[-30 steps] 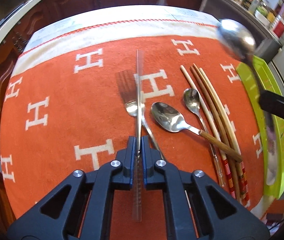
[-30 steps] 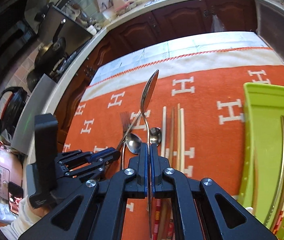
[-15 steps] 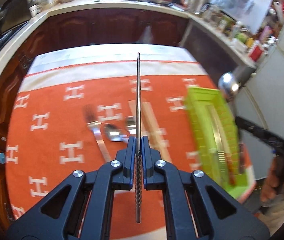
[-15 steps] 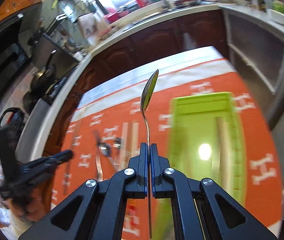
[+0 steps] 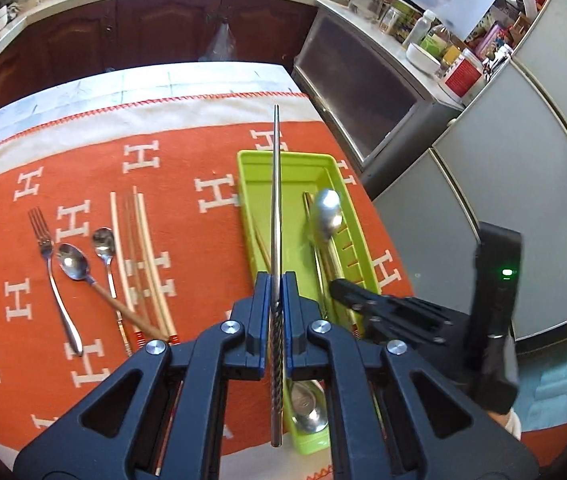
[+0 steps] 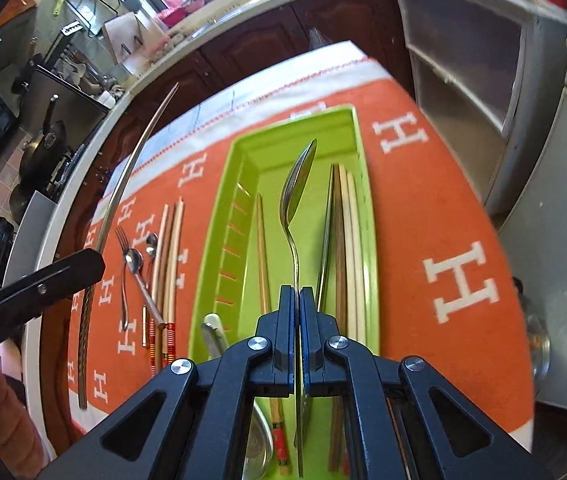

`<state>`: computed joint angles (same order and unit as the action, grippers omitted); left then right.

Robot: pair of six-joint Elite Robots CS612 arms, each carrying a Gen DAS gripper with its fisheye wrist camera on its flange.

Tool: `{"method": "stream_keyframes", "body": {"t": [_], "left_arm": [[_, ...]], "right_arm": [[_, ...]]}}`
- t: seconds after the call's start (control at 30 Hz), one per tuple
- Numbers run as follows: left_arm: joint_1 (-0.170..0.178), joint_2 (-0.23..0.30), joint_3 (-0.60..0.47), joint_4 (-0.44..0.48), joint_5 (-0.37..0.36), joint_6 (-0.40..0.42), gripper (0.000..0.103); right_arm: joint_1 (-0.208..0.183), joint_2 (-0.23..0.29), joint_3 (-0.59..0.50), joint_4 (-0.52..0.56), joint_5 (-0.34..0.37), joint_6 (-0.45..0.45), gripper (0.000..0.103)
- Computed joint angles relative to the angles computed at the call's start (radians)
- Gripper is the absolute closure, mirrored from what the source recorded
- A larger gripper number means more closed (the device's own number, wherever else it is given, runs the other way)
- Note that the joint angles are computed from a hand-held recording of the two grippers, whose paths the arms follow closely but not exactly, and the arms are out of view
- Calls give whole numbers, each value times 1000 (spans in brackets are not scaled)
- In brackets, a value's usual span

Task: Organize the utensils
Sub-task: 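Carry the spoon and knife into the green tray and open both tools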

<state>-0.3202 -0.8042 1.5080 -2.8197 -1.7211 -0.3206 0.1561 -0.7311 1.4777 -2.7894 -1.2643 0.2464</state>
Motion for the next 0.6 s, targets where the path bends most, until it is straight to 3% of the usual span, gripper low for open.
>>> {"method": "stream_keyframes", "body": {"t": [0.17, 0.4, 0.6], "left_arm": [[-2, 11, -13, 16, 0, -12, 100], [4, 21, -29, 37, -14, -22, 100], [5, 24, -37, 43, -39, -27, 100]], "right_arm": [[17, 43, -72, 51, -6, -18, 101], [26, 110, -192, 188, 53, -36, 99], [21, 74, -131, 69, 61, 15, 83]]}}
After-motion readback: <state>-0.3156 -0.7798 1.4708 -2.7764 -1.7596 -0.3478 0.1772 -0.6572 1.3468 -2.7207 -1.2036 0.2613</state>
